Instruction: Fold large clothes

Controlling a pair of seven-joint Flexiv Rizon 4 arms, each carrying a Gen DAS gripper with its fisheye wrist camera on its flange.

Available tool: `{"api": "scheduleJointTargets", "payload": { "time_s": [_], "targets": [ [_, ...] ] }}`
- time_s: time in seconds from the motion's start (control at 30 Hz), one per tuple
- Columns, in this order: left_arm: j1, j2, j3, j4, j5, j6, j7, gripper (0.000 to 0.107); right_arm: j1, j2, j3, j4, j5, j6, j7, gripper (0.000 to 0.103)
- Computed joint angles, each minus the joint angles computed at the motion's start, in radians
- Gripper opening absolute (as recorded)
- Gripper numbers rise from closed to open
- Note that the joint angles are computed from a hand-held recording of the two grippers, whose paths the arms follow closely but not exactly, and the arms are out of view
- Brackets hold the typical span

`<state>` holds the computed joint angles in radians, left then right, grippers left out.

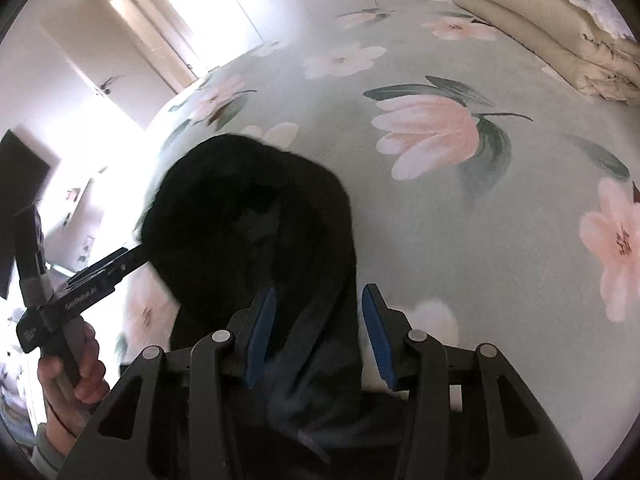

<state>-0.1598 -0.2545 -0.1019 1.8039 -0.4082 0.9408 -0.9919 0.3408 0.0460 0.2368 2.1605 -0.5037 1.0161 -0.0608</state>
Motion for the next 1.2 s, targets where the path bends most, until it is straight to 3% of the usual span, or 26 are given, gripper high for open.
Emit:
{"api": "scheduleJointTargets", "payload": {
  "time_s": [0.1,0.17,0.2,0.23,0.27,0.3,0.37,0.43,0.5,0.57,0.6,0.63,0.7,0.73,0.77,0.83,0.87,0.93,1.03,1.1,1.2],
  "targets": [
    [-0.027,-0.080,0.029,-0.085,0.122,-0.028,-0.096,0.051,-0.009,-0.060,-0.026,-0.031,0.028,0.023,-0.035,0.049],
    [-0.032,-0.120,0.040,-0.132,0.167,-0.070,-0.141,0.011,-0.012,-0.107,-0.042,-0.048,0.042,0.055,-0.045,0.049],
    [-0.007,-0.143,0.015,-0.157,0.176,-0.102,-0.170,0.011,-0.013,-0.131,-0.051,-0.052,0.040,0.070,-0.049,0.049],
    [-0.008,-0.143,0.023,-0.149,0.133,-0.097,-0.159,0.008,-0.010,-0.155,-0.058,-0.069,0.043,0.053,-0.063,0.040],
    [0.017,-0.131,-0.002,-0.122,0.065,-0.078,-0.116,0.007,-0.004,-0.167,-0.065,-0.085,0.031,0.020,-0.073,0.021],
    [0.069,-0.098,-0.057,-0.062,-0.069,-0.041,-0.017,0.007,0.001,-0.168,-0.073,-0.092,0.003,0.004,-0.075,0.008],
    [0.122,-0.036,-0.094,0.017,-0.294,-0.044,0.159,0.007,0.001,-0.126,-0.089,-0.056,-0.119,0.037,-0.017,0.008],
    [0.164,-0.013,-0.083,0.041,-0.397,-0.139,0.211,0.007,-0.002,-0.059,-0.077,-0.009,-0.253,0.014,0.062,0.008],
    [0.182,-0.056,-0.036,0.012,-0.363,-0.286,0.154,0.008,-0.018,-0.024,-0.054,0.039,-0.264,0.005,0.110,0.007],
    [0.146,-0.087,0.006,-0.001,-0.242,-0.288,0.096,0.008,-0.033,-0.050,-0.046,0.091,-0.175,0.091,0.102,0.008],
    [0.131,-0.115,0.025,-0.015,-0.186,-0.313,0.079,0.008,-0.026,-0.074,-0.039,0.087,-0.128,0.078,0.081,0.008],
    [0.143,-0.127,0.015,-0.015,-0.196,-0.324,0.077,0.010,-0.019,-0.108,-0.036,0.080,-0.079,0.060,0.051,0.008],
    [0.174,-0.136,0.002,-0.036,-0.245,-0.398,0.092,0.017,-0.025,-0.154,-0.049,0.109,-0.013,0.147,0.035,0.008],
    [0.178,-0.131,0.004,-0.041,-0.244,-0.413,0.107,0.028,-0.029,-0.144,-0.068,0.140,-0.026,0.219,0.070,0.008],
    [0.177,-0.121,0.009,-0.036,-0.234,-0.411,0.126,0.042,-0.035,-0.136,-0.060,0.138,0.013,0.225,0.041,0.010],
    [0.171,-0.089,0.030,-0.026,-0.180,-0.403,0.162,0.063,-0.031,-0.110,-0.043,0.124,0.084,0.169,-0.034,0.031],
    [0.172,-0.071,0.038,-0.018,-0.161,-0.402,0.183,0.066,-0.028,-0.087,-0.032,0.120,0.125,0.138,-0.077,0.037],
    [0.182,-0.042,0.051,-0.010,-0.139,-0.420,0.237,0.066,-0.023,-0.043,-0.015,0.128,0.191,0.117,-0.144,0.051],
    [0.176,0.023,0.062,0.031,-0.135,-0.382,0.315,0.066,-0.013,0.035,0.005,0.139,0.239,0.094,-0.194,0.052],
    [0.156,0.082,0.056,0.066,-0.148,-0.318,0.418,0.066,-0.012,0.071,0.015,0.114,0.199,0.034,-0.191,0.052],
    [0.132,0.137,0.067,0.084,-0.121,-0.307,0.471,0.069,-0.011,0.074,0.022,0.043,0.106,-0.029,-0.195,0.052]
  ]
}}
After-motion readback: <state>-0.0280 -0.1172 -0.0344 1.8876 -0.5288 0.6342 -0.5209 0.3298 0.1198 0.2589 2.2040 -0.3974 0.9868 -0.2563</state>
